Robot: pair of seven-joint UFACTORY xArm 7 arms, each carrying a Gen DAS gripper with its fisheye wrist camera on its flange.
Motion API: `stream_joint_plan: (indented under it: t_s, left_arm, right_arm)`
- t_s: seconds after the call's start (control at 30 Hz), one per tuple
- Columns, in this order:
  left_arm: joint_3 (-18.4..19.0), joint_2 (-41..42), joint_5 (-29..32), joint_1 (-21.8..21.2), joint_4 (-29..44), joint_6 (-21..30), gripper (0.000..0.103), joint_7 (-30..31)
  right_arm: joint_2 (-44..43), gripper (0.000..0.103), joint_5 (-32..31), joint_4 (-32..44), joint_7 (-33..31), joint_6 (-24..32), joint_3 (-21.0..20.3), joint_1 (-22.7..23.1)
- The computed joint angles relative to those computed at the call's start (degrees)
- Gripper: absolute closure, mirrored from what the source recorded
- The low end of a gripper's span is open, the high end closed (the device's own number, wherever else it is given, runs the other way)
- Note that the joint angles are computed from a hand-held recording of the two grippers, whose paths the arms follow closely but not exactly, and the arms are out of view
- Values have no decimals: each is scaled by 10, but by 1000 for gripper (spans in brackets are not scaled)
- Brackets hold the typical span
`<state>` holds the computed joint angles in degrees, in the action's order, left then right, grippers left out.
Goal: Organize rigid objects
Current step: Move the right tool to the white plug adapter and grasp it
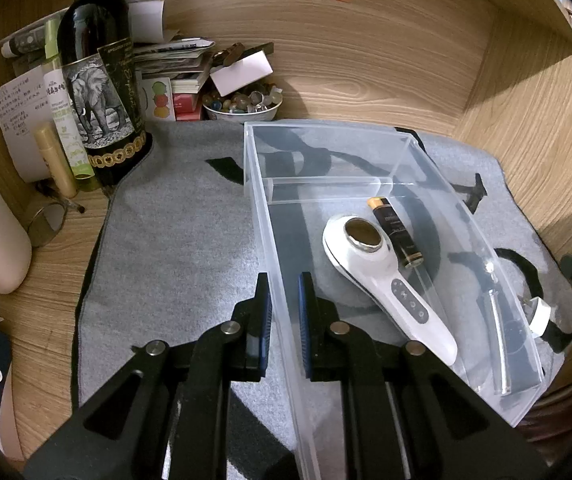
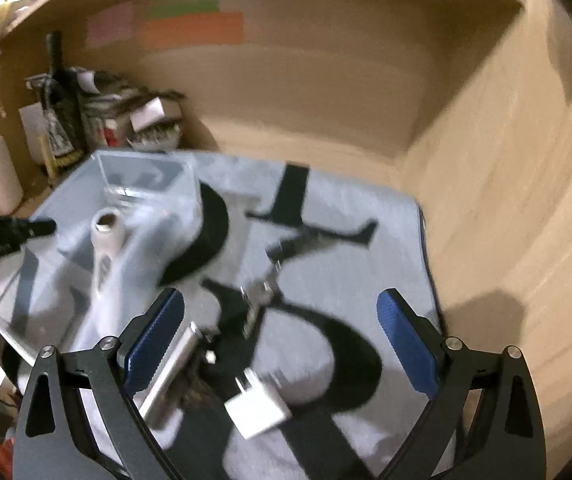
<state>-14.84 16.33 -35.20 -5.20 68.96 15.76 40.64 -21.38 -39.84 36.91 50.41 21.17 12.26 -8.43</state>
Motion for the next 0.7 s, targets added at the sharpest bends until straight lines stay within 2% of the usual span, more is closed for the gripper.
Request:
stream_joint_plan:
  t_s: [0.17,0.4,0.5,0.57,0.7]
  left_arm:
    - [1,0,3,0,0,0,91,-2]
    - [2,-2,8,0,-3,-4,91,-4]
    - [2,-4,9,0,-7,-7,91,-6]
    - [2,-4,10,0,-7,-7,91,-7]
    - [1,-6,11,-1,-10,-11,91,-9]
  right_arm:
    - [5,6,35,-39,-9,-9,-16,7]
    - [1,9,127,-89,-65,-37,-49,37]
    - [1,22,183,-105,-108,-55,-68,56]
    - [-2,29,189,-110,-112,-61,-56,43]
    - [-3,57,212,-113,-130,-78,-51,37]
